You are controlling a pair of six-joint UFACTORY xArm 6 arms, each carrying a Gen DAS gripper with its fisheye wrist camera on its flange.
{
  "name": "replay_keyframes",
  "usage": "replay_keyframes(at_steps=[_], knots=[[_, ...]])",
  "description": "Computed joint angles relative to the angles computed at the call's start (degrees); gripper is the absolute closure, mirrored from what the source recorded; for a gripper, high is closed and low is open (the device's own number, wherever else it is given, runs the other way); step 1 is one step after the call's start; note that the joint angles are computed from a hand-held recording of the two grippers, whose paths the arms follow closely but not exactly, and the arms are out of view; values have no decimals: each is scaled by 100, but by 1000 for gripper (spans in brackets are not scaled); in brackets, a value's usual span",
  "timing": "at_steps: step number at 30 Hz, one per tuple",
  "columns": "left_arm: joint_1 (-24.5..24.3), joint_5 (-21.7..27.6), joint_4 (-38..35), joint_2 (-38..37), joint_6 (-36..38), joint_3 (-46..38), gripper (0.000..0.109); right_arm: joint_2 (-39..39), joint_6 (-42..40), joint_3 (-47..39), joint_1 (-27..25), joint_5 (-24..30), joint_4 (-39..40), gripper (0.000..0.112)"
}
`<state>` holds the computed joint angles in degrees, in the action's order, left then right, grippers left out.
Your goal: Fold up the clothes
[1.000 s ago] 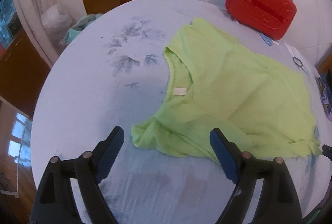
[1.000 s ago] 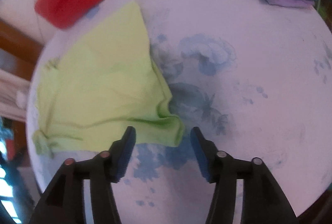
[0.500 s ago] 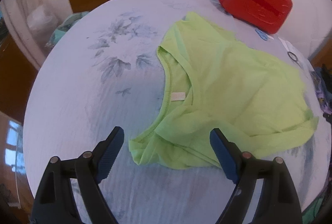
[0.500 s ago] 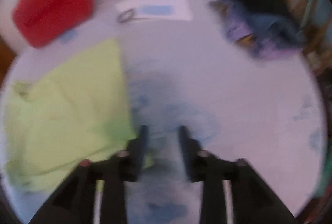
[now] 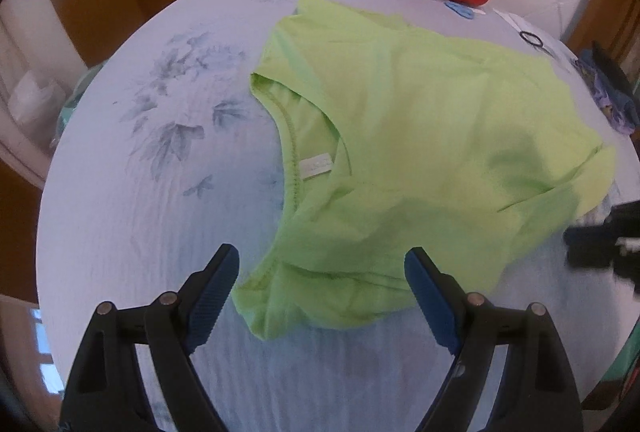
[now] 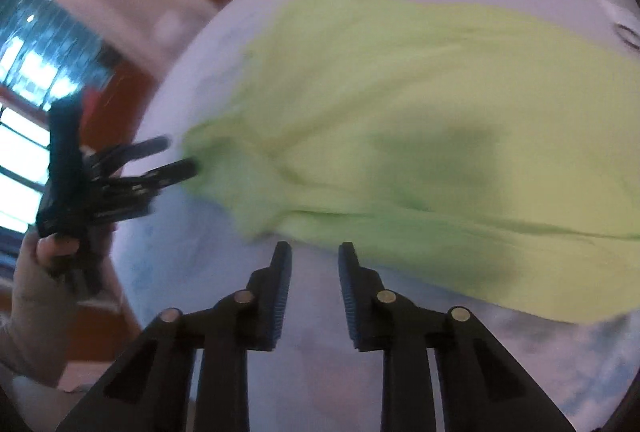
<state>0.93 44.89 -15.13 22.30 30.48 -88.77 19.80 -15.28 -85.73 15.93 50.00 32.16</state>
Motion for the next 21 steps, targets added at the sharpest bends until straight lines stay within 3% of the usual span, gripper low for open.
replay_keyframes(at_steps=[3,5,6,7,10,12,13,16,19,20,21], knots=[[-19,48,-55,181,257,-157,23,322,76,-287,294,37,27,88],[-56,17,38,235,322,-174,31,505,185,-458,372,87,-86,88],[-76,-1,101,267,348,-187,53,584,274,-528,426,89,-176,88],[-93,3,156,297,349,-213,67,677,366,-619,490,113,-273,88],[-124,153,134,366,431,-360,89,961,786,-932,697,179,-941,89],[-116,292,13,436,465,-554,93,1102,968,-1172,756,252,-1178,107],[-96,392,-97,488,467,-701,93,1136,968,-1263,711,236,-1054,108],[1,722,-543,734,363,-1321,93,1229,926,-1537,523,141,-544,108],[17,681,-573,1104,-128,-2007,91,1453,1029,-1983,255,-6,-192,107],[12,714,-447,1265,-355,-2285,88,1595,1253,-2201,183,-61,-310,102],[9,761,-319,1438,-583,-2586,72,1756,1518,-2444,116,-106,-481,95]])
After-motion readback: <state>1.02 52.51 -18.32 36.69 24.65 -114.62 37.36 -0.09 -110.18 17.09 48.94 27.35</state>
